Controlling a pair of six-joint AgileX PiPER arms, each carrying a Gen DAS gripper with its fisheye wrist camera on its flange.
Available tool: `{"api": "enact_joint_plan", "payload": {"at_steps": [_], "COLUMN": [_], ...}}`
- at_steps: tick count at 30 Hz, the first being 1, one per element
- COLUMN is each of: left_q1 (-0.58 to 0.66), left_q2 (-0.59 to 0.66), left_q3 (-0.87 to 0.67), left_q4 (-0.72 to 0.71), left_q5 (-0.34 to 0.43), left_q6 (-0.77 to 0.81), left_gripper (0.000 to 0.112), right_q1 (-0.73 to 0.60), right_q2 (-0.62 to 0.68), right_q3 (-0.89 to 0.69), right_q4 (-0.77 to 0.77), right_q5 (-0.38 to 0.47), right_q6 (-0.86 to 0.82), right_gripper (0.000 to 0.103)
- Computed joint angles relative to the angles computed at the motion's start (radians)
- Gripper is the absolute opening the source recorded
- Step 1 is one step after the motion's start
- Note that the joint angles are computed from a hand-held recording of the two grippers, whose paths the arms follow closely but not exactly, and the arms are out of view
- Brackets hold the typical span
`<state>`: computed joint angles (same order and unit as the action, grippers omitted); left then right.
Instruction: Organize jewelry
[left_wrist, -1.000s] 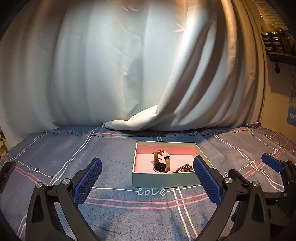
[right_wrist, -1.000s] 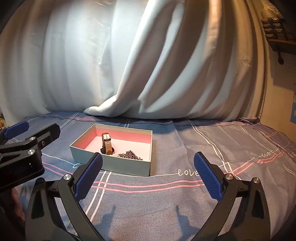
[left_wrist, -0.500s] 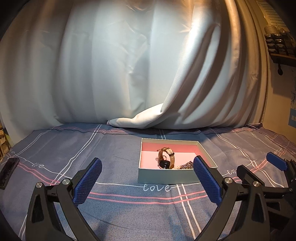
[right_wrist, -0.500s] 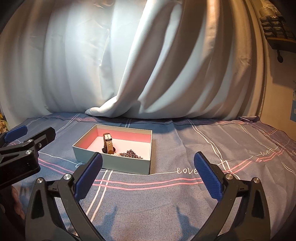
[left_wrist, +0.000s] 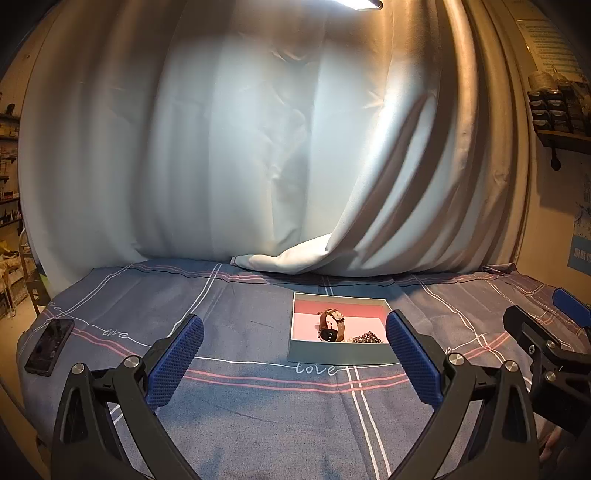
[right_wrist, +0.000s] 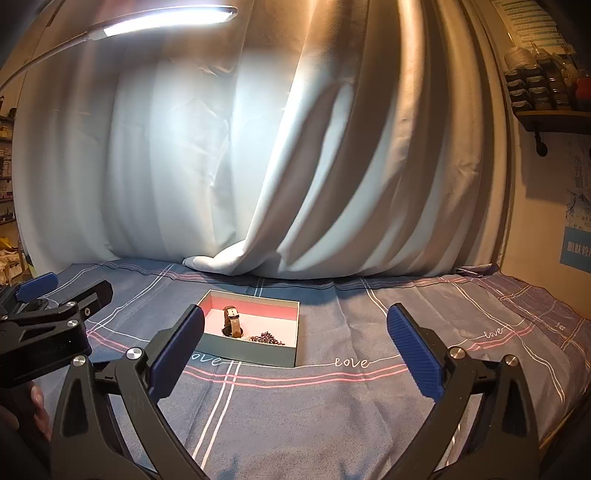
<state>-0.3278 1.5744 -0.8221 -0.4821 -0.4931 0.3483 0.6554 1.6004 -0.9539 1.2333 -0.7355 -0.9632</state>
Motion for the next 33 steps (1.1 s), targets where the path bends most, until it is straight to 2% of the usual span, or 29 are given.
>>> {"api": "enact_joint_plan", "payload": {"at_steps": [9, 18, 33], "left_q1": [-0.009, -0.039, -0.046], "left_q2": [-0.006, -0.006, -0.005], "left_q3": [0.008, 0.003, 0.000], "left_q4": [-0.006, -0.105, -0.141], "left_q5": [0.010, 0.003, 0.003], "left_q6": [0.016, 0.130, 0.165], "left_gripper": [0.097, 0.097, 0.097], "right_q1": [-0.002, 0.000, -0.001], "right_q2": [-0.010, -0.007, -0.004], "right_q3": [0.014, 0.013, 0.015], "right_q4": [-0.013, -0.020, -0.029], "right_q5": [0.018, 0.020, 0.020], "right_q6": [0.005, 0.001, 0.014], "right_gripper": [0.097, 0.097, 0.097]}}
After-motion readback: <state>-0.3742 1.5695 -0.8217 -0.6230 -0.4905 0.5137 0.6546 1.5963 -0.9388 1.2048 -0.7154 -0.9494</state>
